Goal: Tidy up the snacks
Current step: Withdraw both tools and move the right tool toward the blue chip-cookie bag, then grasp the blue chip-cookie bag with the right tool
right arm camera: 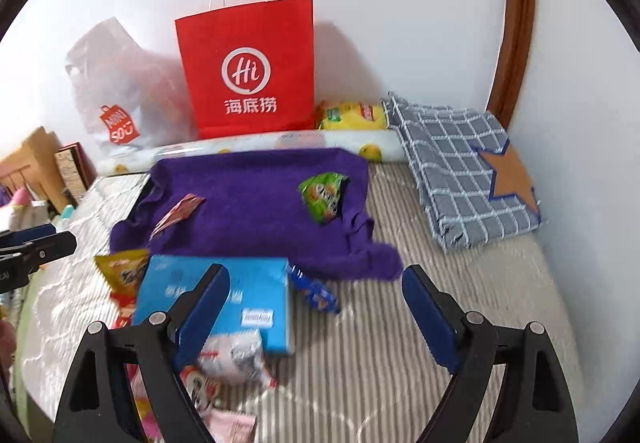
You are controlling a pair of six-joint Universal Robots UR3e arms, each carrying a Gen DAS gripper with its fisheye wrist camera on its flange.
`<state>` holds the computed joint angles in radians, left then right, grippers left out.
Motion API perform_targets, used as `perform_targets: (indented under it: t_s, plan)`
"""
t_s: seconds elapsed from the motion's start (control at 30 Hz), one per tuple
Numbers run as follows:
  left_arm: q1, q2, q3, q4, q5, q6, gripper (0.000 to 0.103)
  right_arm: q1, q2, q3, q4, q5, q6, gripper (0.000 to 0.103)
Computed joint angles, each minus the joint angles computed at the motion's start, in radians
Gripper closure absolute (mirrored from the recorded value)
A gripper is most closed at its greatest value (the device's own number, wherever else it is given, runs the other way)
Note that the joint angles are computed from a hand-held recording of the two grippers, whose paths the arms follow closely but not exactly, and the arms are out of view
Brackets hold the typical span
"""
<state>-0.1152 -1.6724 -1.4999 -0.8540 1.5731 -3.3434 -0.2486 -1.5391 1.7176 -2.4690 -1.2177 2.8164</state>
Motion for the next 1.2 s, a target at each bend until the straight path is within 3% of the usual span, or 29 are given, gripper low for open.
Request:
perform_targets:
  t_s: [0.17, 0.3, 0.47, 0.53, 0.7, 0.83, 1.13, 1.2]
  plan:
    - [0.001, 0.083, -0.132, 0.038, 0.011, -0.024, 0.040, -0.045, -0.074, 0.106, 0.001, 0.031, -0.032, 0.015]
    - [0.010, 0.105, -0.200, 0.044, 0.023, -0.050, 0.040, -0.045, -0.100, 0.191, -0.053, -0.004, -0.068, 0.016]
    - [0.039, 0.101, -0.226, 0.011, 0.009, -0.051, 0.040, -0.061, -0.078, 0.223, -0.061, 0.013, -0.071, 0.036]
    - [0.045, 0.101, -0.239, 0.029, 0.018, -0.049, 0.040, -0.044, -0.046, 0.210, -0.081, -0.001, -0.073, 0.050]
    - [0.077, 0.102, -0.258, 0.067, -0.008, -0.019, 0.040, 0.009, 0.062, 0.147, -0.152, -0.035, -0.066, 0.062]
    - [0.095, 0.084, -0.250, 0.087, -0.028, 0.006, 0.040, 0.044, 0.183, 0.054, -0.161, -0.062, -0.045, 0.069]
    - [0.099, -0.023, -0.175, 0.072, 0.002, 0.026, 0.040, 0.049, 0.342, -0.099, -0.122, -0.029, -0.027, 0.069]
    - [0.104, -0.033, -0.173, 0.073, -0.007, 0.027, 0.040, 0.058, 0.364, -0.120, -0.107, -0.033, -0.028, 0.076]
